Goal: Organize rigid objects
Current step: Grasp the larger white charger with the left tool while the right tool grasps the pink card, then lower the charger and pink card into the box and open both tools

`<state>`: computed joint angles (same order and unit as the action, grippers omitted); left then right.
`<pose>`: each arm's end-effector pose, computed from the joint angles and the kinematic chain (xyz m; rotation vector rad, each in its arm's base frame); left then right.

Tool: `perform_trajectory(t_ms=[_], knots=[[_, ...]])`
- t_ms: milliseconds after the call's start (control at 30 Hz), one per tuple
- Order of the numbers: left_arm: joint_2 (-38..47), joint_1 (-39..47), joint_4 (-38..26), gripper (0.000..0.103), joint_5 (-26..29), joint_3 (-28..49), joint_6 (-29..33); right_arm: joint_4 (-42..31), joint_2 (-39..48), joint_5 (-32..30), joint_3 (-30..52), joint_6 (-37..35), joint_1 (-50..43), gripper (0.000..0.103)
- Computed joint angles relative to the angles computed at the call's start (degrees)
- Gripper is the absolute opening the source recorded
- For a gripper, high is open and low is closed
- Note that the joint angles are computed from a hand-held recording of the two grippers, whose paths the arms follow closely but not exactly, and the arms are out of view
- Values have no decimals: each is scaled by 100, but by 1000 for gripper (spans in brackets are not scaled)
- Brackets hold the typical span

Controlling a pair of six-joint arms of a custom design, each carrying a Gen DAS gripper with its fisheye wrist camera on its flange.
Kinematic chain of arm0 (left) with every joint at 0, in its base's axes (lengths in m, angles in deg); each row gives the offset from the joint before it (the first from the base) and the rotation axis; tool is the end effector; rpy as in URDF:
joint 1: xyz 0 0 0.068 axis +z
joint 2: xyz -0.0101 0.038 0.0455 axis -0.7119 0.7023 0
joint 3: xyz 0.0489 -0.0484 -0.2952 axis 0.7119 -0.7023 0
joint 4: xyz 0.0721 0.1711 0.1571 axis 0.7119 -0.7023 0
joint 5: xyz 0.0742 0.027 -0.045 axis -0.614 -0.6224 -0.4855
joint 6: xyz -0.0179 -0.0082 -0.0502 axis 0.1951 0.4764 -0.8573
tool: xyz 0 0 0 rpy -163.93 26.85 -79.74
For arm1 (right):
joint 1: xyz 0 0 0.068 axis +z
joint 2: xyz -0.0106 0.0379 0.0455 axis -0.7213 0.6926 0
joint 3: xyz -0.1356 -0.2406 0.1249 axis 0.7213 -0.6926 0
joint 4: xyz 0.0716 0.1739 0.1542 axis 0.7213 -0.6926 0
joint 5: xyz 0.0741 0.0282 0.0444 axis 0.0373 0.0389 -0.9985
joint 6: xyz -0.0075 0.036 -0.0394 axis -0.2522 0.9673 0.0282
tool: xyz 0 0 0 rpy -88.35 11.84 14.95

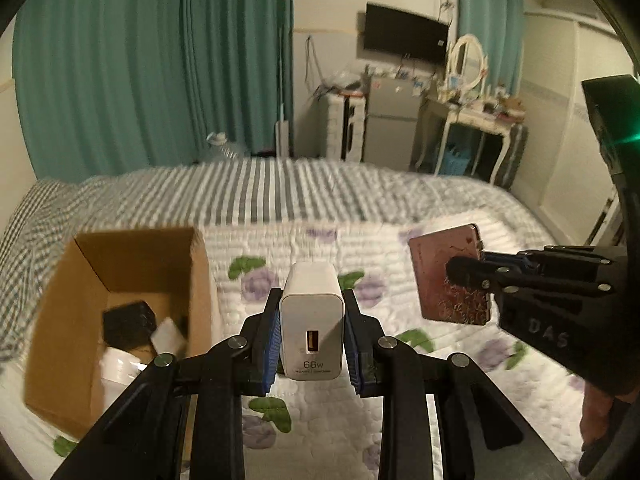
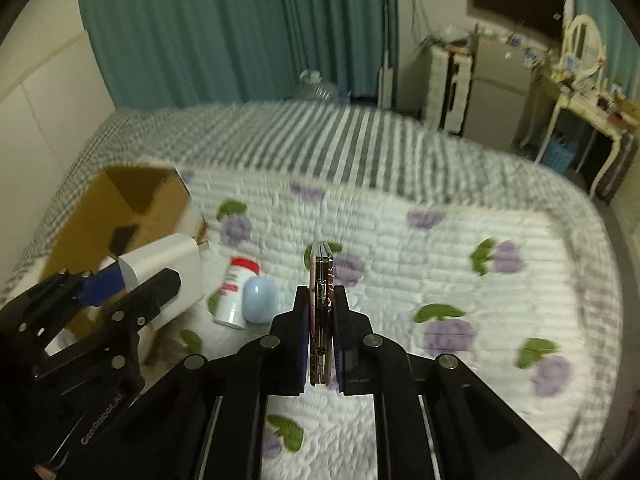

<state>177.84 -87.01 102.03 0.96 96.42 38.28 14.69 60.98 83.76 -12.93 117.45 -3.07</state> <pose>0.2085 -0.1766 0.1909 0.5319 2.2127 -0.2713 0.1969 0.1633 0.1944 0.1409 2.4177 0.0966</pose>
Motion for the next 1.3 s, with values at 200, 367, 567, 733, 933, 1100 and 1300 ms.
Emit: perform_trajectory(t_ms=[200,367,567,733,933,1100,1300], knots=[[-1696,596,-1193,27,587,201,491,-2406,-387,1213,1694,714,1055,10],[-2349,1817,-2135,27,1822,656,1317,-3158,108,1646,3141,830,1607,10],[-2244,3236,-2319,27,2744,821,2057,-2986,1117,1659,4447,464,1882,10],[-1524,4082,-1772,27,3026,635,2481,-2537,2104,1083,5105,137,1658,10],[-353,4311,-900,28,2931,453,2645,-2328,3213,458,5623,-11,1329,10],[501,4393,-329,28,2980,413,2842,-2372,3901,185,5988,-108,1091,10],[1102,4489,-74,28,3015,556,2944,-2644,4567,135,6565,-349,892,10]])
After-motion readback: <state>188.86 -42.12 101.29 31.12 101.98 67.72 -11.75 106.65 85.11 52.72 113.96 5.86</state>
